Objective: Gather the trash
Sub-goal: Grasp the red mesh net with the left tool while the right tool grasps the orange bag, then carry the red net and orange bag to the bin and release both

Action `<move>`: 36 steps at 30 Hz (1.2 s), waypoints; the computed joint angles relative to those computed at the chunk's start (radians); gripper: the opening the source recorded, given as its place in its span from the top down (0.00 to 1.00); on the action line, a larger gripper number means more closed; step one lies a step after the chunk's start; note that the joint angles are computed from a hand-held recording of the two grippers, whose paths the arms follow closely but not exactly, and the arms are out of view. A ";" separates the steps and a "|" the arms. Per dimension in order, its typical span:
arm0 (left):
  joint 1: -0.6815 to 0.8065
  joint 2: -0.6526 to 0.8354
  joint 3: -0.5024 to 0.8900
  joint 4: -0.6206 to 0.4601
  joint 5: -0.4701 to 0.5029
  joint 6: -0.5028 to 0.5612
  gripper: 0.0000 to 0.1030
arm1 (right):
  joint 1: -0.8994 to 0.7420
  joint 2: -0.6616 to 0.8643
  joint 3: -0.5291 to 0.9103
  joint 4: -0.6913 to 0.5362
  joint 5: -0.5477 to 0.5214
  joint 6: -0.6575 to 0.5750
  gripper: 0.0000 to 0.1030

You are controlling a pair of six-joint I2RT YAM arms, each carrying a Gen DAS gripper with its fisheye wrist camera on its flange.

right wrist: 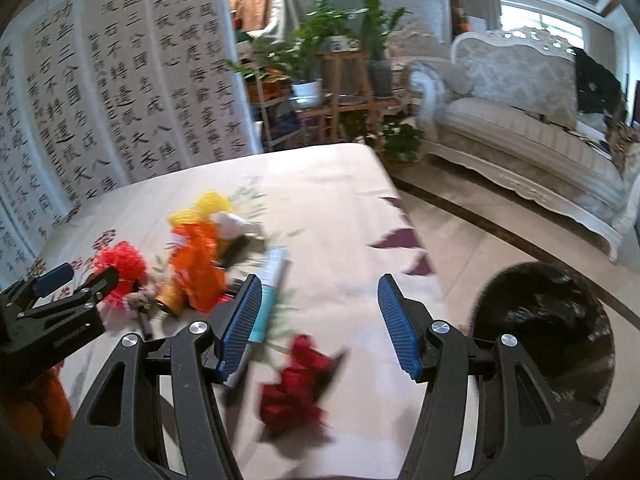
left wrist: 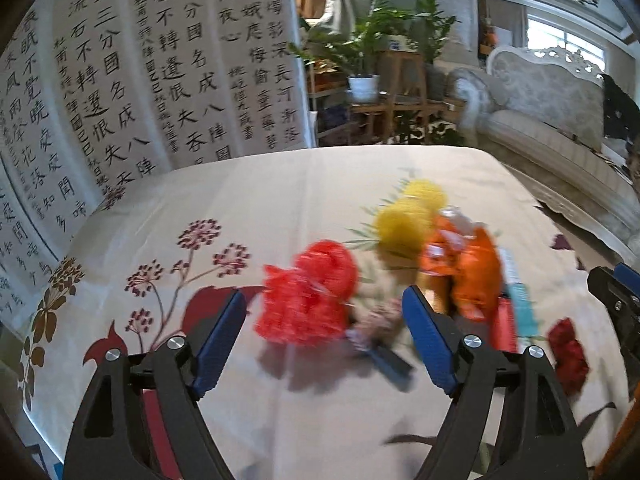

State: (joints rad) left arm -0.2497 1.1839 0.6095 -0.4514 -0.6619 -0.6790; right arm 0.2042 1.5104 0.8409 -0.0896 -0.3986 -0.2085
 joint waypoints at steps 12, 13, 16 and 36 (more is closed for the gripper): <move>0.261 0.004 -0.081 0.181 0.262 0.220 0.20 | 0.213 0.056 0.055 0.003 0.083 0.046 0.38; 0.273 0.011 -0.081 0.191 0.275 0.229 0.20 | 0.227 0.068 0.062 0.003 0.092 0.047 0.38; 0.301 0.015 -0.091 0.221 0.323 0.260 0.30 | 0.252 0.093 0.080 0.001 0.106 0.053 0.38; 0.295 -0.148 -0.150 0.162 0.252 0.278 0.50 | 0.356 0.202 0.142 -0.016 0.180 0.040 0.66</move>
